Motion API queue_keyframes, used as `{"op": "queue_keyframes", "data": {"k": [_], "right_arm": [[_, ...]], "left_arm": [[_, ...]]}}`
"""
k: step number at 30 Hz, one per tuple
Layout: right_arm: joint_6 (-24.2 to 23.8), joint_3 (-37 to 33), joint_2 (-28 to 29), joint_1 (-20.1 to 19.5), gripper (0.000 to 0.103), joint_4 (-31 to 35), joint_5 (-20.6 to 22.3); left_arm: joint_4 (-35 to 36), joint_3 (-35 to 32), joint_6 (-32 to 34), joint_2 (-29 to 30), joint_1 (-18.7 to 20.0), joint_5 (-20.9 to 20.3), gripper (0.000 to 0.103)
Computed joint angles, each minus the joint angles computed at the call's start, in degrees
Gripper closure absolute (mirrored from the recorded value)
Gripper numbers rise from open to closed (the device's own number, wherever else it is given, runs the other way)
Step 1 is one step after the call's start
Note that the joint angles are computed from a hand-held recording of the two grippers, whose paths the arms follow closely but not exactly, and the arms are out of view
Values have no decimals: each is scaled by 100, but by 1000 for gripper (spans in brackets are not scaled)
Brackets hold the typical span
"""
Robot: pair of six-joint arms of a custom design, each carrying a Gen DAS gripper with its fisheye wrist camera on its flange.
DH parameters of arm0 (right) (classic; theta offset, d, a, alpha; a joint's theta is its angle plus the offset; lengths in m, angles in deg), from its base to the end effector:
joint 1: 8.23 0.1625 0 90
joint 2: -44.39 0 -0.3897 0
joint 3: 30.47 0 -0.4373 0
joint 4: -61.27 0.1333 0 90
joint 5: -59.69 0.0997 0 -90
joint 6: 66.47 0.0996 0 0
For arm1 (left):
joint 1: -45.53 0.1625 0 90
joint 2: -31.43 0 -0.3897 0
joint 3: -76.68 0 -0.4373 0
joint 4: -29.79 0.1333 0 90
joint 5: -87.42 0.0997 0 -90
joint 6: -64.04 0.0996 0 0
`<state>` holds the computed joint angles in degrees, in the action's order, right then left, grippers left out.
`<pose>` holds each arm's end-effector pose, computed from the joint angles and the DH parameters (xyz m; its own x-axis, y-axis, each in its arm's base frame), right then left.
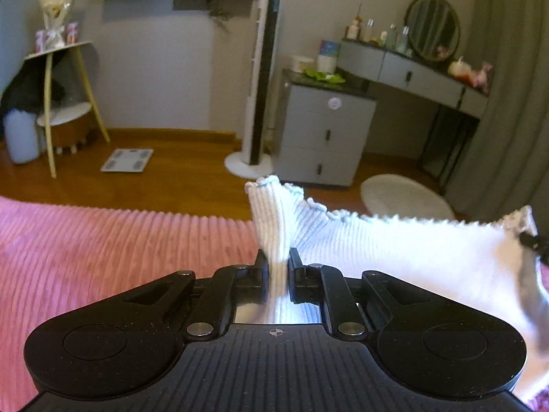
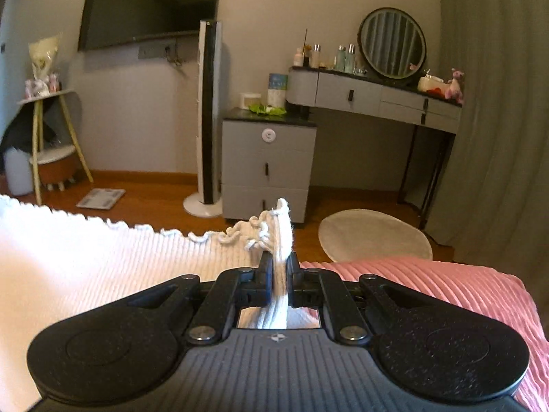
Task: Fold small clothes
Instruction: 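Carry the held hem over the dress body with both grippers toward the collar, then open both grippers and lay the hem on the dress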
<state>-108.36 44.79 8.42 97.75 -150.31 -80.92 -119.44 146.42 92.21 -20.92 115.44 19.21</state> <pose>0.2551 -0.6861 0.2048 -0.5865 0.3319 0.7389 -0.5756 0.4710 -0.6685 -0.1119 -0.8017 0.3380 -0.7229 0.4065 -0.5587 0.6774 0.5760 -0.4575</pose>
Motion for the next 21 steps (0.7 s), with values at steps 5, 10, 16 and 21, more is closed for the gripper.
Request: {"op": "queue_keyframes", "data": {"k": [5, 10, 16, 21], "right_arm": [[-349, -584, 479, -174, 96, 24, -170], [-527, -915, 795, -267, 93, 198, -427], [744, 391, -94, -22, 60, -62, -260], [1763, 2230, -998, 313, 59, -435, -378]], "left_arm": [[-281, -234, 159, 507, 60, 454, 89], [-1574, 56, 1119, 838, 99, 898, 82], [-1900, 498, 1279, 494, -89, 1214, 63], [-1073, 1397, -259, -742, 6, 676, 20]]}}
